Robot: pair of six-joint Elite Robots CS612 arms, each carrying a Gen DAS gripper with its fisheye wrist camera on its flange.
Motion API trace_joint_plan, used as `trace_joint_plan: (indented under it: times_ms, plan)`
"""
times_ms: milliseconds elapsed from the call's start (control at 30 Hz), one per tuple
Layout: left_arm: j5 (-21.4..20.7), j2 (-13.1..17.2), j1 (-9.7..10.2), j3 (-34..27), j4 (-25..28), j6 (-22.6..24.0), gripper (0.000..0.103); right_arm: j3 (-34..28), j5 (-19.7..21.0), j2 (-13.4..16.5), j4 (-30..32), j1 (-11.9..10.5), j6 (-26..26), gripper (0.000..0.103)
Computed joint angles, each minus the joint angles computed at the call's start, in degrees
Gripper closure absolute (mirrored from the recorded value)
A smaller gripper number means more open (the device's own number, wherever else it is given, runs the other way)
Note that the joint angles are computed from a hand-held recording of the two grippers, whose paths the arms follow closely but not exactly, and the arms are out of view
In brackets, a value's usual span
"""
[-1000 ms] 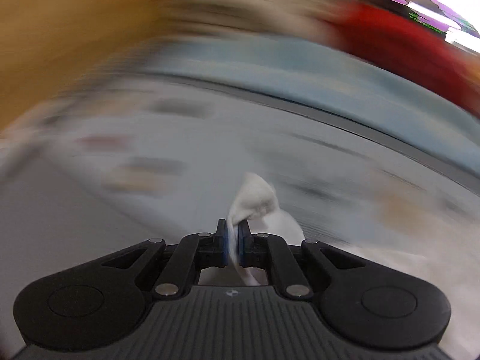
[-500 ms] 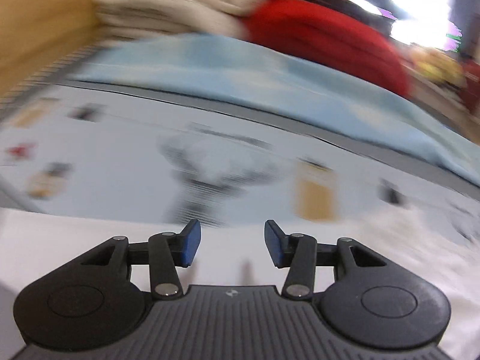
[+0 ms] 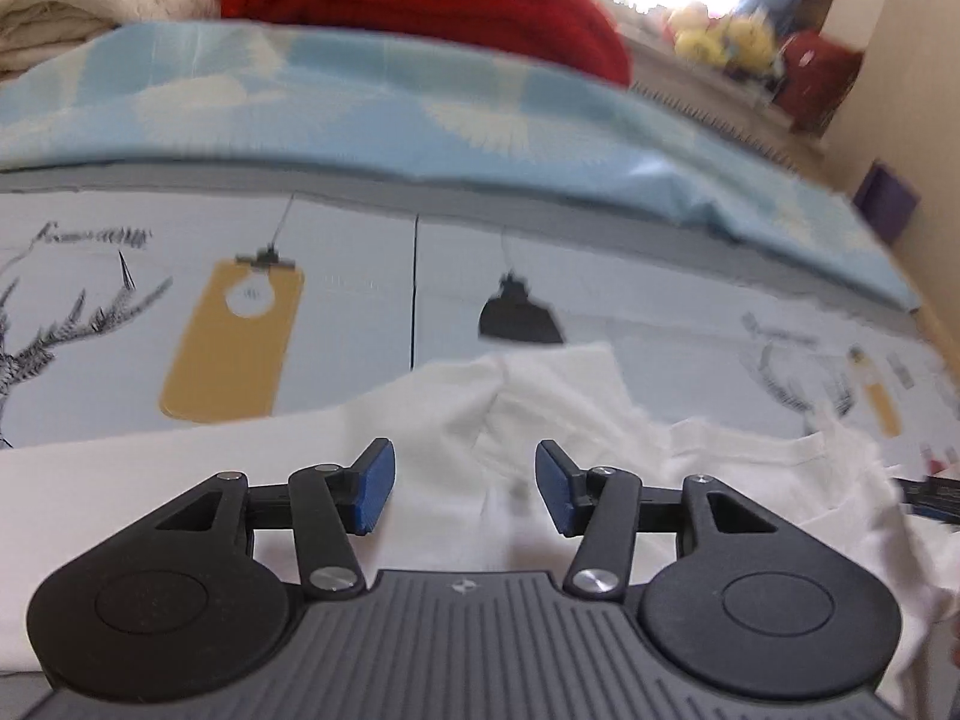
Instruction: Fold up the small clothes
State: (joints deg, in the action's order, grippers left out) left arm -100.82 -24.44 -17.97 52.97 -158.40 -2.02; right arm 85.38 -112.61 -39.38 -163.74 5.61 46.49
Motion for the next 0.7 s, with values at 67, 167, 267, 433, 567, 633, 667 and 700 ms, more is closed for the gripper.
trace_joint_plan:
  times_ms: [67,167,267,433,567,633,667,700]
  plan:
    - [1.6,0.8,-0.4,-1.0,1.7,-0.3,0.046,-1.8,-1.7,0.3,5.3,0.4,-0.5,0.06]
    - [2.8,1.7,-0.67,-2.1,2.2,0.3,0.049,-3.0,-7.6,0.4,5.3,1.7,-0.8,0.059]
    - [5.0,1.9,-0.85,-2.6,2.3,2.8,0.076,-3.4,-3.6,1.1,1.3,1.6,-7.6,0.059]
    - [3.8,2.1,-0.31,-3.1,2.5,5.1,0.096,-5.3,-0.8,3.0,6.0,1.2,-6.4,0.056]
    - [5.6,1.8,-0.32,-2.4,0.9,6.0,0.1,-7.6,-1.8,4.8,4.3,1.6,-7.8,0.087]
    - [6.6,1.7,-0.29,-2.0,-0.9,5.7,0.1,-8.4,-1.7,5.6,2.5,1.5,-8.7,0.089]
    - [7.2,1.7,-0.25,-1.9,-2.6,4.9,0.1,-8.3,-1.2,5.7,1.2,1.3,-8.7,0.09]
    - [8.1,1.8,-0.23,-1.7,-5.4,3.6,0.1,-8.0,-0.3,5.8,-0.8,1.0,-8.6,0.091]
